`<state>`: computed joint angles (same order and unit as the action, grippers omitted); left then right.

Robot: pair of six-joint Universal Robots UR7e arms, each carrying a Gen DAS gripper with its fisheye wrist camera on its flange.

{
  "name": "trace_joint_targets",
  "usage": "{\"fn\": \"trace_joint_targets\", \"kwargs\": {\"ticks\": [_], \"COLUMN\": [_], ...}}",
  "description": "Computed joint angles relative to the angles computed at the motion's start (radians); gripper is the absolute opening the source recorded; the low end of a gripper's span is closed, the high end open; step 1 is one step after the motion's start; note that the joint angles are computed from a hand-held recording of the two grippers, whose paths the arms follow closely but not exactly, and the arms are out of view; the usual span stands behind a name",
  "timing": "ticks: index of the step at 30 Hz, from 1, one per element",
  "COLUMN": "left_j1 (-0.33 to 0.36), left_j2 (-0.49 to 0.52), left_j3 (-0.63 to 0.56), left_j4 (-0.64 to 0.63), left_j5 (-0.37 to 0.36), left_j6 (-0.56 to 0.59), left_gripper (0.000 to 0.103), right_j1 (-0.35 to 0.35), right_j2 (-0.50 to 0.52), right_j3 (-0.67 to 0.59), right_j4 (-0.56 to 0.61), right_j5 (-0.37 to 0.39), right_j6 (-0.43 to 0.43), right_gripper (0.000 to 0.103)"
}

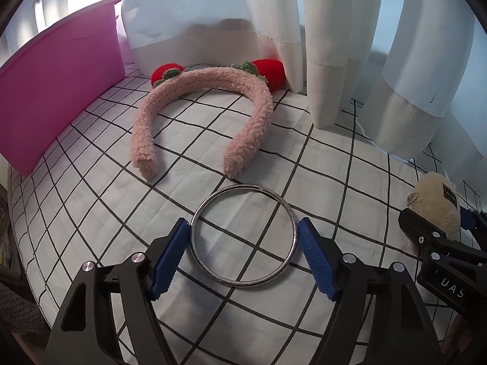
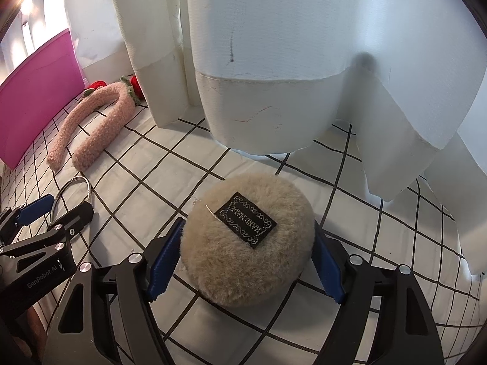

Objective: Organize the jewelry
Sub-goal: 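Lower the left tool onto the silver ring while the right tool grasps the beige fluffy ball, then carry the silver ring and fluffy ball with both tools over the tub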

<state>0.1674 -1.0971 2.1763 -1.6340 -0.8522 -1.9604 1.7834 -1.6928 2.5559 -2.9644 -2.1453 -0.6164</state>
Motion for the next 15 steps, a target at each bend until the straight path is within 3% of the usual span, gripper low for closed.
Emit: {"fn": "trace_joint_targets", "kwargs": {"ticks": [1, 10, 15], "left_j1": [-0.002, -0.034, -0.055], "left_j2": [-0.004, -0.031, -0.027], "left_j3": [0.004, 0.026, 0.012], "left_j4": [-0.005, -0.010, 0.029], "left_j5": [-0.001, 0.000, 0.000], "left_j6": [-0.002, -0.036, -0.035], "left_gripper": [0.071, 0.071, 0.071], "right_j1": [0.001, -0.034, -0.034], "right_j2": [-0.004, -0.098, -0.127], "right_j3": [0.003, 0.018, 0.024], "right_j4": [-0.006, 0.053, 0.085], "right_j5": [0.001, 0.091, 0.097], "right_j6": [-0.006, -0.013, -0.010], "right_gripper": [0.063, 0.058, 0.058]}}
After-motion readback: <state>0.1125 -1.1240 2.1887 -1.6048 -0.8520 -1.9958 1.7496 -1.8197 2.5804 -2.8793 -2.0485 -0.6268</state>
